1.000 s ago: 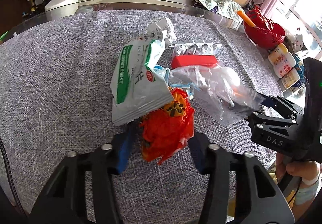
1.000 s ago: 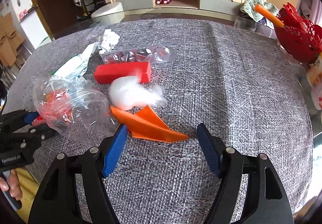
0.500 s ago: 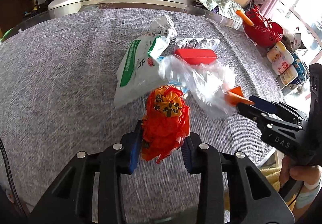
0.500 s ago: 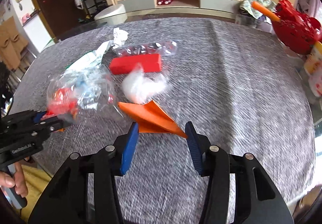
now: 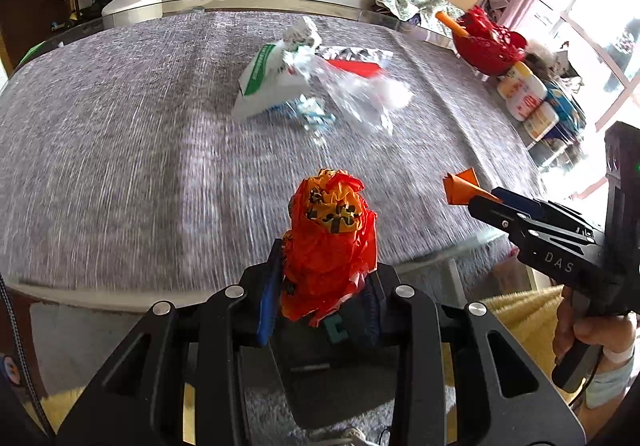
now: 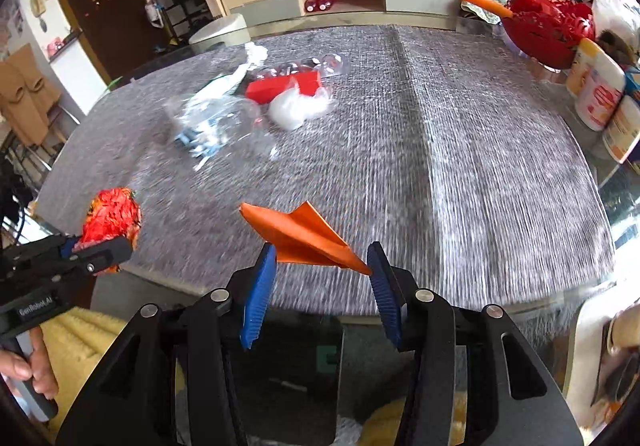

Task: Collect trash
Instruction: 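Lower both held items into the bin and open both tools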

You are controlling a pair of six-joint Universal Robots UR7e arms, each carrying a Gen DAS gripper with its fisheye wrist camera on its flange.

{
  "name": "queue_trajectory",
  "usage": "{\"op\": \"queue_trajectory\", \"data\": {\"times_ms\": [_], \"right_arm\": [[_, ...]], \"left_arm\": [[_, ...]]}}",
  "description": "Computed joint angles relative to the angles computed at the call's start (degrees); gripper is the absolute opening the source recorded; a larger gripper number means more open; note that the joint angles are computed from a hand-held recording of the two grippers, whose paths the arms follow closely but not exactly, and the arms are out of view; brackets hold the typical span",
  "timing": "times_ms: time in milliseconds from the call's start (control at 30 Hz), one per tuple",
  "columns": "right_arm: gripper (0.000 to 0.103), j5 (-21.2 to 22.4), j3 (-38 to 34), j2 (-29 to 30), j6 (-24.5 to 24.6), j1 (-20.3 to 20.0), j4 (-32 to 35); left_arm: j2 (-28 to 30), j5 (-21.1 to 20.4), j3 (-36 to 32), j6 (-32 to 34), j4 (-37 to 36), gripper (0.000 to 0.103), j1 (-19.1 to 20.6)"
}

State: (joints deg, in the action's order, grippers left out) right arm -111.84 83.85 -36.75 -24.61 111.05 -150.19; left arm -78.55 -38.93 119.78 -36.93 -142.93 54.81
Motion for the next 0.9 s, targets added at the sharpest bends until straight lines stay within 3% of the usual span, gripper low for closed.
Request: {"op": "queue_trajectory", "data": {"times_ms": [467, 900], "right_arm": [[0.048, -0.43, 14.65, -7.39, 0.81, -0.34, -4.02], [0.048, -3.82, 18.26, -6.22, 4.73, -2.08, -2.78]], "left_arm": [[-3.06, -1.81, 10.24, -10.74, 3.06, 0.033, -7.23], [0.45, -7.63, 14.02, -12.53, -0.28, 0.034, -4.66]]}}
